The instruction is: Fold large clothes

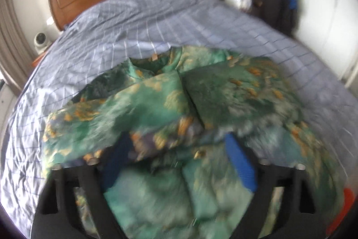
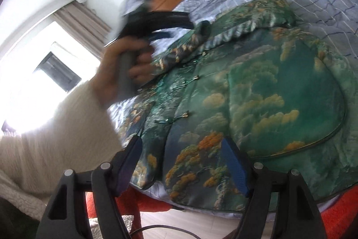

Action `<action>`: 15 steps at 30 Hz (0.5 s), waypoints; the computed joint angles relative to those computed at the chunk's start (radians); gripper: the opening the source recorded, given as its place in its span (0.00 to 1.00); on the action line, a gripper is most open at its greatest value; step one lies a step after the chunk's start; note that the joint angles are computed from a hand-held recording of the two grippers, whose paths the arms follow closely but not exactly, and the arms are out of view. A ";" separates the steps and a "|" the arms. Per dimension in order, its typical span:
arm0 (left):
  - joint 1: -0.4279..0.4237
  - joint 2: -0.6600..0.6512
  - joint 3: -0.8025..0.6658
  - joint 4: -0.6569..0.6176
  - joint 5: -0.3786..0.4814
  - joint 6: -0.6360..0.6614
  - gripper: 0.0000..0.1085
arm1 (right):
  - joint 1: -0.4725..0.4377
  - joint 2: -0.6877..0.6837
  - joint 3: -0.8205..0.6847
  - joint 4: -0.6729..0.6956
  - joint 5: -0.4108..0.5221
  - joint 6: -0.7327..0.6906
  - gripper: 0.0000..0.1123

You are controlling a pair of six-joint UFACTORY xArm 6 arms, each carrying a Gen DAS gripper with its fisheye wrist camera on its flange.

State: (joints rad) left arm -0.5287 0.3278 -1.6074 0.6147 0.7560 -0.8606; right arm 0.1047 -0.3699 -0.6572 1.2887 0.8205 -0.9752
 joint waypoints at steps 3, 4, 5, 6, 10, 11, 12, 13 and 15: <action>0.021 -0.223 0.280 0.107 -0.090 -0.079 0.91 | -0.008 0.035 -0.075 -0.056 0.001 0.057 0.65; 0.036 -0.288 0.360 0.155 -0.097 -0.106 0.91 | -0.014 0.068 -0.137 -0.080 0.021 0.077 0.65; 0.051 -0.350 0.440 0.206 -0.090 -0.129 0.92 | -0.015 0.094 -0.182 -0.096 0.031 0.095 0.65; 0.060 -0.390 0.496 0.229 -0.071 -0.131 0.92 | -0.016 0.132 -0.242 -0.114 0.050 0.125 0.66; 0.104 -0.488 0.665 0.236 0.003 -0.165 0.91 | -0.006 0.450 -0.643 -0.194 0.181 0.335 0.67; 0.116 -0.505 0.699 0.231 -0.001 -0.190 0.91 | 0.029 0.539 -0.748 -0.212 0.155 0.360 0.67; 0.126 -0.521 0.728 0.230 -0.006 -0.222 0.91 | 0.051 0.615 -0.853 -0.272 0.145 0.380 0.67; 0.132 -0.531 0.748 0.229 -0.013 -0.246 0.91 | 0.094 0.704 -0.957 -0.326 0.096 0.417 0.67; 0.143 -0.550 0.775 0.226 -0.026 -0.290 0.91 | 0.138 0.855 -1.167 -0.508 0.094 0.493 0.67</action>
